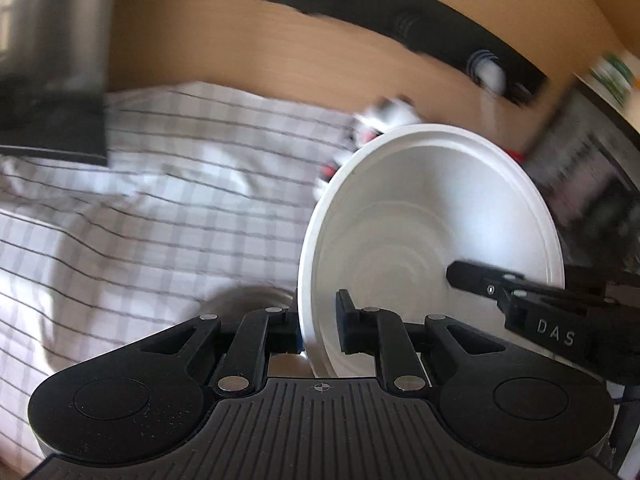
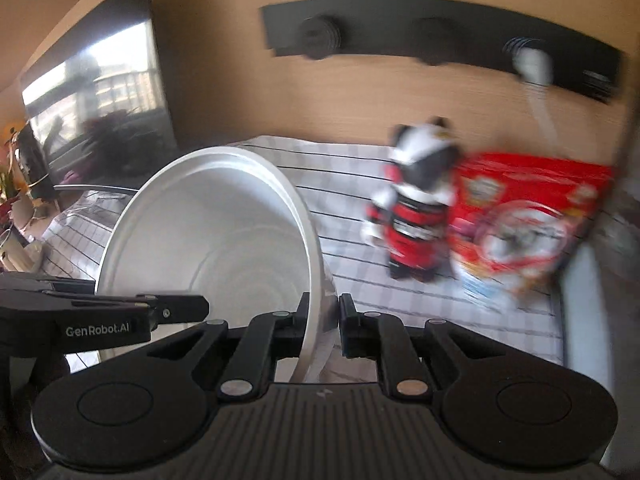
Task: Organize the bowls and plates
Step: 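Carry the white bowl with both tools and lower it onto the blue bowl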
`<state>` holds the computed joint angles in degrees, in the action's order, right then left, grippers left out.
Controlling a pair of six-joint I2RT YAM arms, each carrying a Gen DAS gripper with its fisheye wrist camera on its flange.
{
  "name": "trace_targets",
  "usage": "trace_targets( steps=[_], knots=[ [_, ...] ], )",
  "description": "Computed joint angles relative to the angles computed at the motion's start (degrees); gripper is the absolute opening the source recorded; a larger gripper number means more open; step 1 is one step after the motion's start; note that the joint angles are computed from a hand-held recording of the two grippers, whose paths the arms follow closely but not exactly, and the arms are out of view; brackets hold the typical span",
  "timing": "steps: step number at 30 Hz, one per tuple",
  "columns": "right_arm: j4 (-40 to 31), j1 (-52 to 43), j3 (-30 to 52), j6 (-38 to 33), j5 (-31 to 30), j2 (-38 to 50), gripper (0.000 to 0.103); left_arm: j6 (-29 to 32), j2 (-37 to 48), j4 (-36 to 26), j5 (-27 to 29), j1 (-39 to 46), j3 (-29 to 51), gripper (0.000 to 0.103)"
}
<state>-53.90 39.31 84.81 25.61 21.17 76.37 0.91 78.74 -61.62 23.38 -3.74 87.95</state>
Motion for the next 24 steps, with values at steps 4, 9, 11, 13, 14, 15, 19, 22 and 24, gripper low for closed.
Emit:
trace_targets(
  steps=[4,9,11,13,14,15,19,22,24],
  knots=[
    [-3.13,-1.86,-8.41,1.66,1.74,-12.44,0.013,-4.22,-3.64,-0.38,-2.75,-10.6,-3.76,0.016],
    [-6.32,-10.4,-14.95,1.1,-1.74,-23.98,0.012,-9.42,-3.02,0.98,-5.74,-21.24,-4.93,0.016],
    [-5.8,-15.1,-18.24,-0.08,-4.46,-27.19,0.012,-10.4,-1.71,1.37,-6.83,-24.27,-4.74,0.016],
    [-5.41,-18.14,-20.66,-0.81,-6.15,-28.93,0.012,-11.65,0.11,1.65,-7.28,-26.1,-4.81,0.016],
    [-5.08,-19.82,-21.94,-1.4,-7.23,-29.71,0.012,-12.23,0.77,1.75,-7.54,-26.83,-4.95,0.016],
    [-4.48,-21.22,-23.38,-2.01,-8.03,-30.26,0.012,-12.74,1.43,2.4,-7.75,-27.26,-5.43,0.016],
    [-2.11,-24.62,-27.6,-2.73,-11.39,-30.02,0.012,-14.01,3.59,4.47,-8.58,-27.59,-7.47,0.017],
    [-0.07,-26.47,-30.44,-3.3,-13.41,-28.61,0.012,-13.1,6.1,4.95,-8.0,-26.99,-8.51,0.017],
    [1.47,-26.84,-32.19,-3.48,-13.46,-27.29,0.012,-12.46,7.28,5.36,-7.44,-26.66,-9.62,0.017]
  ],
)
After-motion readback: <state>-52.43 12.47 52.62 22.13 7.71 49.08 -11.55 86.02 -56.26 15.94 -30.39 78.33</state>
